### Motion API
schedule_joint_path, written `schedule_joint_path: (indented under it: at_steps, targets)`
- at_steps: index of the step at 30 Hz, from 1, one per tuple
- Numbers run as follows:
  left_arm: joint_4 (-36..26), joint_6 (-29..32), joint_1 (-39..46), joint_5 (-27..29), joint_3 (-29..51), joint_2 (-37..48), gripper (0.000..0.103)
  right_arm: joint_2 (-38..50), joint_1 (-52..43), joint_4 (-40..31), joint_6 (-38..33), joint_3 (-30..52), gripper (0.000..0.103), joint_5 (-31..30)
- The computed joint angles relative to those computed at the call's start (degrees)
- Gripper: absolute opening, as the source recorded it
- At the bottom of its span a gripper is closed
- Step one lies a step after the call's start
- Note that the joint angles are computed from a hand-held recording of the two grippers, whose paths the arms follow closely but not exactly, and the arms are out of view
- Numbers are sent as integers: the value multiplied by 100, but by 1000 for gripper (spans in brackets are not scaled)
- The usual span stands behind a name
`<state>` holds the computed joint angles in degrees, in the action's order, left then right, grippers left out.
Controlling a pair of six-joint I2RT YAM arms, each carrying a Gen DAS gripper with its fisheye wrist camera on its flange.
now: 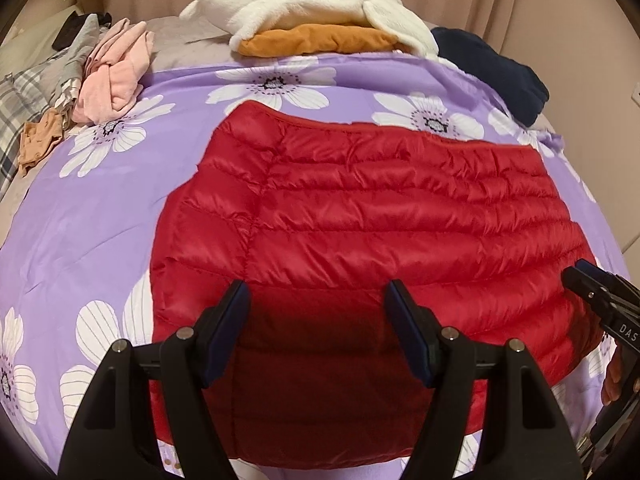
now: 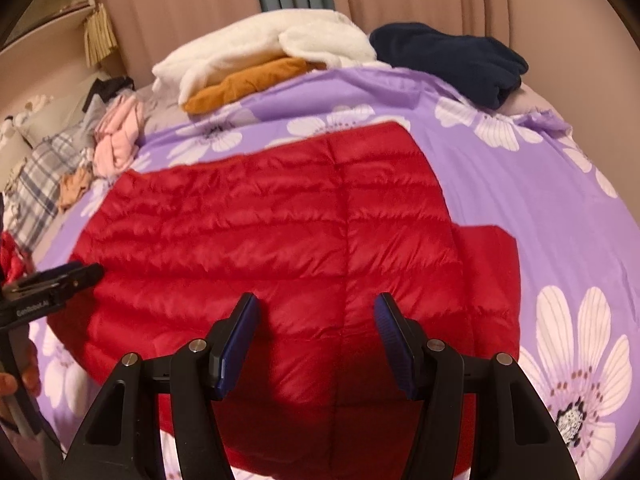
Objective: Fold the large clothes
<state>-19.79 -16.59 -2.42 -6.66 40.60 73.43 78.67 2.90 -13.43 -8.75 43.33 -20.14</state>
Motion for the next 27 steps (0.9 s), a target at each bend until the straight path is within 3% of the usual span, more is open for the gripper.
schedule_joint_path:
  at_steps: [18, 27]
  targets:
    - [192, 35, -47, 63, -26, 467, 76, 243, 180, 158, -141, -192, 62, 302]
    - [-221, -86, -332, -99, -148, -199, 76, -330, 169, -151, -163, -229, 62, 306]
